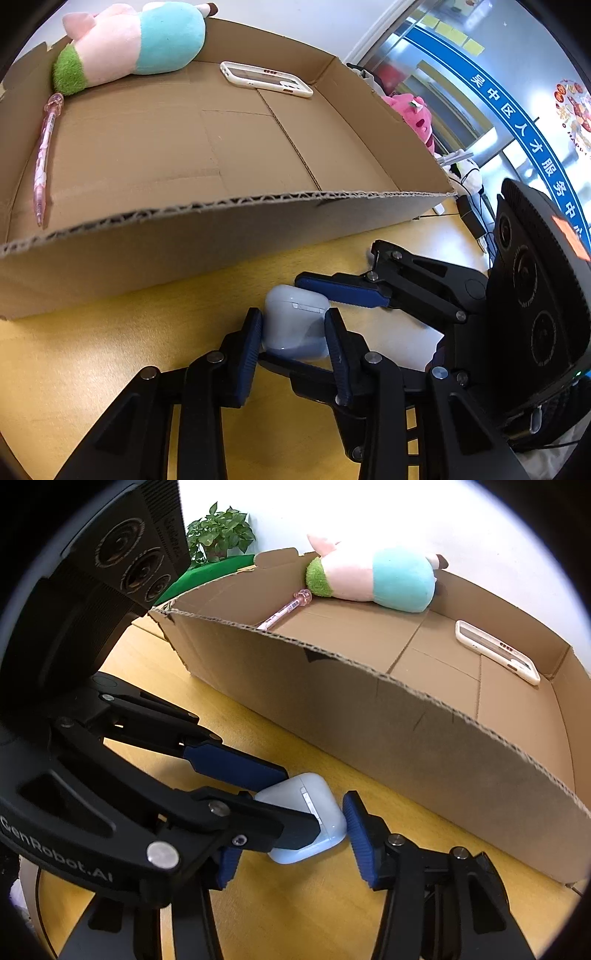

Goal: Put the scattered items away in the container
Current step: 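Grasp the white earbud case with the left gripper while the right gripper grasps it, then carry the earbud case over the box with both grippers and lower it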

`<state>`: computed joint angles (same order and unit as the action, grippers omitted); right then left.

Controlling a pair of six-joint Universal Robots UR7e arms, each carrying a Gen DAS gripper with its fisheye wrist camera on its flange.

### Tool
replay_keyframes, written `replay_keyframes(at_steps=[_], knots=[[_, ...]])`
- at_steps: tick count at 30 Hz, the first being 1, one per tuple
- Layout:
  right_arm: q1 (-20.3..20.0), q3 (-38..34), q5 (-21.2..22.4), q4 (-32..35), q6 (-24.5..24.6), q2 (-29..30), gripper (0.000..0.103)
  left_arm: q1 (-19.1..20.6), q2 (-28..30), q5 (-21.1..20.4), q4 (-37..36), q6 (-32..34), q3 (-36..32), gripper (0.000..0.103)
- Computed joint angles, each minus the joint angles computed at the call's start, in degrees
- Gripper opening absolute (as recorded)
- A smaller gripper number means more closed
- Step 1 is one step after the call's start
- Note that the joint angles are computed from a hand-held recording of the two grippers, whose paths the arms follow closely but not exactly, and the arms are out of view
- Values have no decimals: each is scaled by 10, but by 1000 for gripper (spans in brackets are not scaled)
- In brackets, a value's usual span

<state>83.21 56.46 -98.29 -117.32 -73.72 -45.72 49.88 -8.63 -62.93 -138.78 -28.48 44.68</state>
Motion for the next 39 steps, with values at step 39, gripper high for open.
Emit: replay_keyframes(at_steps=[39], knots=[[37,-38,94,51,-97,-46,48,-24,-53,-55,-49,92,-9,28]])
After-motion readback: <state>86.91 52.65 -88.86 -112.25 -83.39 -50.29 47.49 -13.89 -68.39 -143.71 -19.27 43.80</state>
